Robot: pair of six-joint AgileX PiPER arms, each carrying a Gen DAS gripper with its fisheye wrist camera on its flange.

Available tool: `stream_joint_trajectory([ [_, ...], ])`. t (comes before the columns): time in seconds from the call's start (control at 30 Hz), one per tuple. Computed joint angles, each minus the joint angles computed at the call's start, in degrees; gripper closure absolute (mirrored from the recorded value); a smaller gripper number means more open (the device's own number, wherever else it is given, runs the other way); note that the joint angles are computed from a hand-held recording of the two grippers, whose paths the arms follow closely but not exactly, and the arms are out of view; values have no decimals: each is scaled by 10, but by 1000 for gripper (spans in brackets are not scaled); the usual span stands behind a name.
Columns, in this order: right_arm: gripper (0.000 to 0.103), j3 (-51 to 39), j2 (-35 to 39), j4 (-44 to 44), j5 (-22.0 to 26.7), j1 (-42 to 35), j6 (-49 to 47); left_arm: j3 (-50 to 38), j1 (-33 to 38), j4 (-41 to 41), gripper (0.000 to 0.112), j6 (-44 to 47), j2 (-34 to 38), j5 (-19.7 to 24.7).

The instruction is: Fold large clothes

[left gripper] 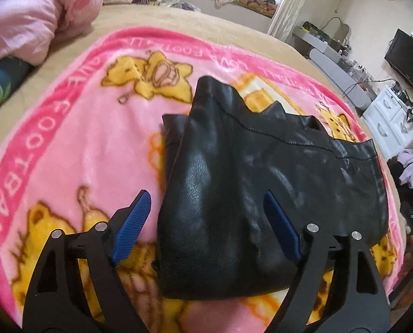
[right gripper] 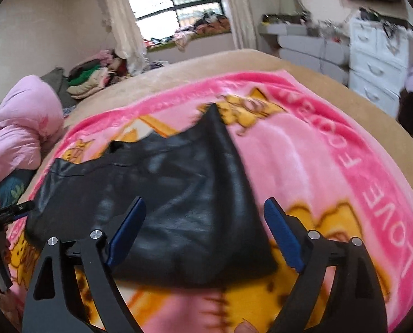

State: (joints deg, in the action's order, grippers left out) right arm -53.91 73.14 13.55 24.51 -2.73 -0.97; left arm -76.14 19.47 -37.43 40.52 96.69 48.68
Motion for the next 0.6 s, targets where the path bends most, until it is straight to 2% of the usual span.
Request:
stream_joint_trajectory([
  [0.13, 18, -18, 12, -47, -2, 71, 43, 2, 0, 11, 21, -11, -8, -16],
  [0.2, 19, -28, 26, -86, -3, 116, 78, 1, 0, 20, 21, -17, -7, -27],
  [0.33, 35, -56, 65, -147, 8, 197, 131, -8, 1, 35, 21, -32, 0, -35],
  [0.4, 41, -70, 86, -162, 12, 225, 145, -11, 3, 39, 21, -37, 3, -35],
  [0.53, 62, -97, 130, -195, 24, 268, 184, -14, 4, 44, 19, -40, 5, -36],
  [0.6, 63, -116, 157, -219, 43, 286, 217, -14, 5, 44, 19, -40, 6, -36],
])
